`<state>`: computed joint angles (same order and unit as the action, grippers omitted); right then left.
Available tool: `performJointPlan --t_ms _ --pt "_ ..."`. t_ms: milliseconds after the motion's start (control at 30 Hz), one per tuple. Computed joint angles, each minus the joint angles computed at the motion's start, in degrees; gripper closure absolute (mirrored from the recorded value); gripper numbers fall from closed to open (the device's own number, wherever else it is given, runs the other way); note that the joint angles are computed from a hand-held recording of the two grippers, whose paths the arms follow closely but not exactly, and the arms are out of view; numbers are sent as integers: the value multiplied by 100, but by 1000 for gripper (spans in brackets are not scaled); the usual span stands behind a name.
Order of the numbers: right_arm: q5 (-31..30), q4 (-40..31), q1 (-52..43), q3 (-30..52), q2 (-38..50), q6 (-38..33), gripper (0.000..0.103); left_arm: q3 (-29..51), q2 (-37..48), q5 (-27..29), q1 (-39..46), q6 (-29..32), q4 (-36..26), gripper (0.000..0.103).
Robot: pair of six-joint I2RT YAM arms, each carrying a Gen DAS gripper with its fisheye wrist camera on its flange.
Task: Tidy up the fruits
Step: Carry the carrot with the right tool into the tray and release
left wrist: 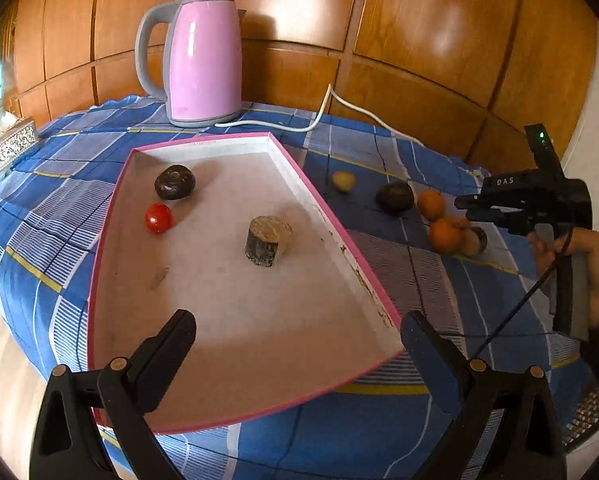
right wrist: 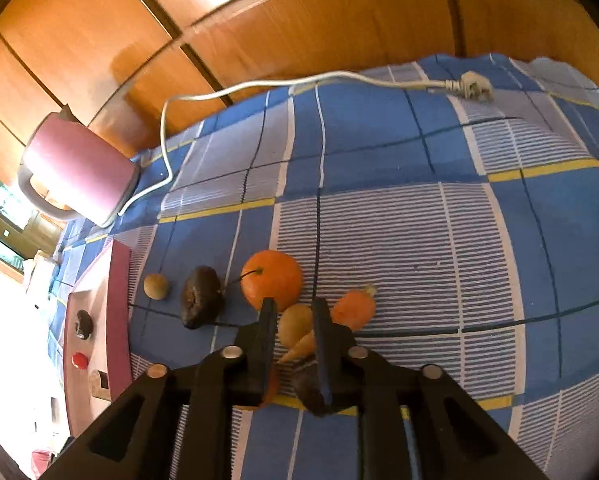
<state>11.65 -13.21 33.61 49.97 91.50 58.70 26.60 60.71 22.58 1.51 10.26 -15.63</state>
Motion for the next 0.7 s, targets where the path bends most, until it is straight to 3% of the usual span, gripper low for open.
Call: performJointPlan --t_ms 100,367,600,667,700 --pt "131 -115 -53 -33 -119 9 75 -47 -154 72 -9 172 82 0" --pt "-491 -285 -518 -234 -153 376 75 -200 -473 93 -191 484 267 0" --pt "-766 225 -629 -480 -65 684 71 -182 -358 7 -321 534 247 0" --pt "-633 227 -599 -367 70 610 73 -187 -333 -144 -338 486 264 0" --pt "-588 226 -589 -332 102 580 79 -156 -259 -280 -339 422 266 0"
